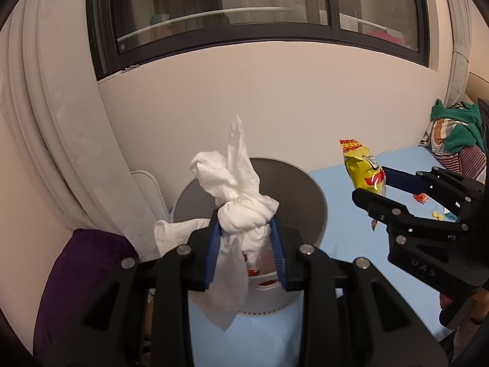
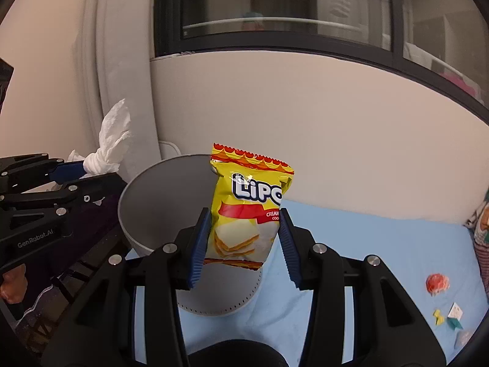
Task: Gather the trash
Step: 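Carry the white tissue and LIPO snack bag with both tools over the grey bin, then open the left tool to drop the tissue while the right tool drops the snack bag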
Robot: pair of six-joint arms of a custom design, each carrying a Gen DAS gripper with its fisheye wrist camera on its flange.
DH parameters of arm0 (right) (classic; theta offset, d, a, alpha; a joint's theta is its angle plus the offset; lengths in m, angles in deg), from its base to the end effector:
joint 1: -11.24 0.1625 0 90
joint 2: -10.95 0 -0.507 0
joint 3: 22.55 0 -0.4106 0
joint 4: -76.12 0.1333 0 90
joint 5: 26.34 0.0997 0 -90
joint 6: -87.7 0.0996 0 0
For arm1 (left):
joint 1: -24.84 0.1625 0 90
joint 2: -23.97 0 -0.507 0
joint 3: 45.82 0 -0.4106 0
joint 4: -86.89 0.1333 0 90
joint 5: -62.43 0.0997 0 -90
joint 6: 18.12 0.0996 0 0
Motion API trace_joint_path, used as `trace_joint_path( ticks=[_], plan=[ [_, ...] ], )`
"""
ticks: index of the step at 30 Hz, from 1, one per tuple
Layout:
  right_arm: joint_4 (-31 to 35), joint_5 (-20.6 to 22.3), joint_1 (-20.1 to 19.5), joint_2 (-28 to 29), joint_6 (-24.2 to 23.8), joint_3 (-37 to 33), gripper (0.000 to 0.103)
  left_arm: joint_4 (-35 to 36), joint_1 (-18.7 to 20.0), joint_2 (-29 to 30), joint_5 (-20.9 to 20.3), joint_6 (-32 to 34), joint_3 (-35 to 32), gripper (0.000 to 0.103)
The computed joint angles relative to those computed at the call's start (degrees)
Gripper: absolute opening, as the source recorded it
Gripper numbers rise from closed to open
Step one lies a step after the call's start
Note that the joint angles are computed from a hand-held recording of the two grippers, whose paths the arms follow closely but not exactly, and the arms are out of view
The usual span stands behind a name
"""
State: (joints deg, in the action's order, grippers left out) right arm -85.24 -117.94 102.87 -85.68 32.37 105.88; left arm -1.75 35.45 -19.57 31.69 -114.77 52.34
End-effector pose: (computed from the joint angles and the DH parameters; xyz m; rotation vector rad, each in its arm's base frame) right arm 0.1427 -0.4268 0.4365 1.2668 -2.3634 0.8434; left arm -0.5680 -0.3291 0.0659 0.2859 1.9868 -1.0569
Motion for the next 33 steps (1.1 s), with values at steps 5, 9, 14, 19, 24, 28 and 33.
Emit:
trace_joint_path(
  ticks=[5,9,14,19,24,28,33],
  plan=[
    [0.44,0.42,3.9,2.86,-0.26,-1.42,0.042,5.7,0.15,-1.96,0.79,-4.98,-0.08,0.031],
    [0.75,0.8,5.91,4.69,-0.03,-2.63,0.042,9.76,0.56,-2.75,0.8,-7.65,-0.75,0.031],
    [2.23,1.18,6.97,6.77,-0.05,-4.66,0.042,11.78,1.04,-3.55,0.51,-9.24,-0.66,0.031],
    [3.22,1.14,7.02,8.11,-0.34,-6.02,0.042,11.95,2.04,-3.6,0.36,-9.25,-0.72,0.031],
    [4.05,1.11,6.6,8.12,0.39,-6.32,0.05,8.74,3.0,-3.75,0.3,-7.1,-0.02,0.034],
    [2.99,0.89,6.63,9.11,1.12,-6.64,0.06,9.51,3.84,-3.45,0.11,-7.95,-0.45,0.069],
    [2.86,0.65,6.01,9.18,1.55,-6.91,0.06,7.68,4.24,-3.36,-0.08,-6.34,-0.11,0.071]
  ],
)
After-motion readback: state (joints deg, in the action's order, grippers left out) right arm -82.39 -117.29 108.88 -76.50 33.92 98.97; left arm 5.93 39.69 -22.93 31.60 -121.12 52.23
